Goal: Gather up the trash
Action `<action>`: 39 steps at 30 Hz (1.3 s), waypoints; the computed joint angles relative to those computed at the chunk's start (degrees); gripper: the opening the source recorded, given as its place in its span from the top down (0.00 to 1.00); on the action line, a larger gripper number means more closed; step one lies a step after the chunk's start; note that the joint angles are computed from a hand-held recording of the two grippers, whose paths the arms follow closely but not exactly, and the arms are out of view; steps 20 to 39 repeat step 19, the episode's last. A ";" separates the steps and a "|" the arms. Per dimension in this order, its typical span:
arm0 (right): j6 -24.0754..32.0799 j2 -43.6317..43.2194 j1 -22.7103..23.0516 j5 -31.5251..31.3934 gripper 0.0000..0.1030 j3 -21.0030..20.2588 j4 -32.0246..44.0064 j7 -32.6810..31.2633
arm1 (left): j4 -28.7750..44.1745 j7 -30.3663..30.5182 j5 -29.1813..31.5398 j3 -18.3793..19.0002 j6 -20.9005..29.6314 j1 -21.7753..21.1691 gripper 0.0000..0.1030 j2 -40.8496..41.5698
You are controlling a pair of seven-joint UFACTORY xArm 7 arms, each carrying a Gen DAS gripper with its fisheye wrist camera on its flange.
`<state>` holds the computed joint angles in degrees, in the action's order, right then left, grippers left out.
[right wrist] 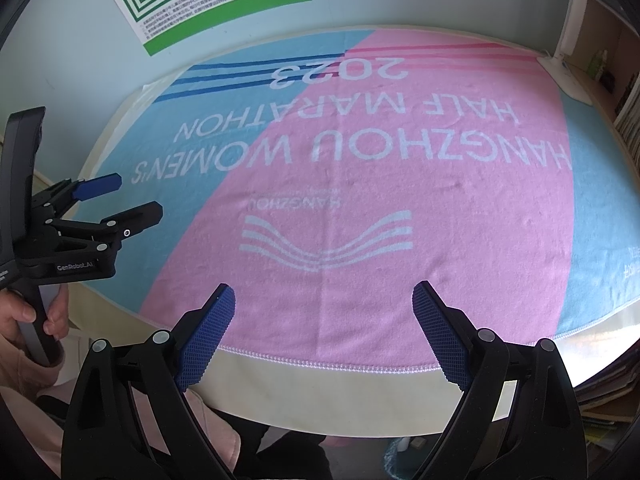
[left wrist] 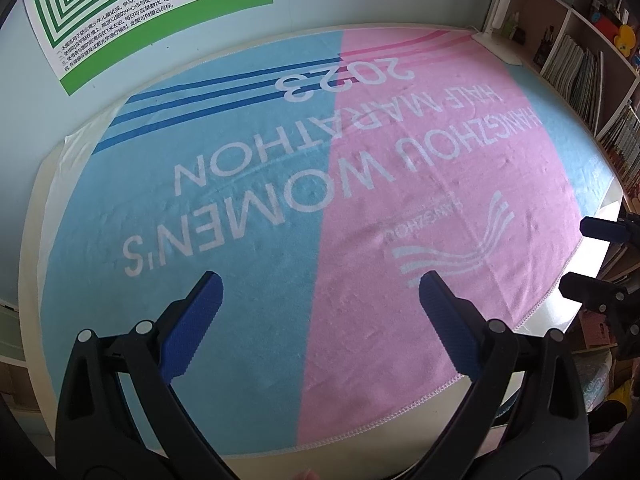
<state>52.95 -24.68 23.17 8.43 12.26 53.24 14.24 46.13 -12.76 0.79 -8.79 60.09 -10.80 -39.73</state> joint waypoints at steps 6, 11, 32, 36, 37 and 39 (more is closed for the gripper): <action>0.04 -0.14 0.02 -0.02 0.13 -0.04 -0.17 0.11 | -0.34 -0.43 0.97 -0.23 -0.49 0.50 0.08 -0.35; 0.13 -0.05 0.05 -0.03 0.13 -0.05 -0.07 0.08 | -0.09 -0.22 0.46 0.28 -0.08 0.36 0.07 0.01; 0.45 0.40 0.10 -0.02 0.13 0.01 0.37 0.01 | -0.27 -0.56 0.54 0.16 0.17 0.43 0.07 0.45; 0.45 0.40 0.10 -0.02 0.13 0.01 0.37 0.01 | -0.27 -0.56 0.54 0.16 0.17 0.43 0.07 0.45; 0.45 0.40 0.10 -0.02 0.13 0.01 0.37 0.01 | -0.27 -0.56 0.54 0.16 0.17 0.43 0.07 0.45; 0.45 0.40 0.10 -0.02 0.13 0.01 0.37 0.01 | -0.27 -0.56 0.54 0.16 0.17 0.43 0.07 0.45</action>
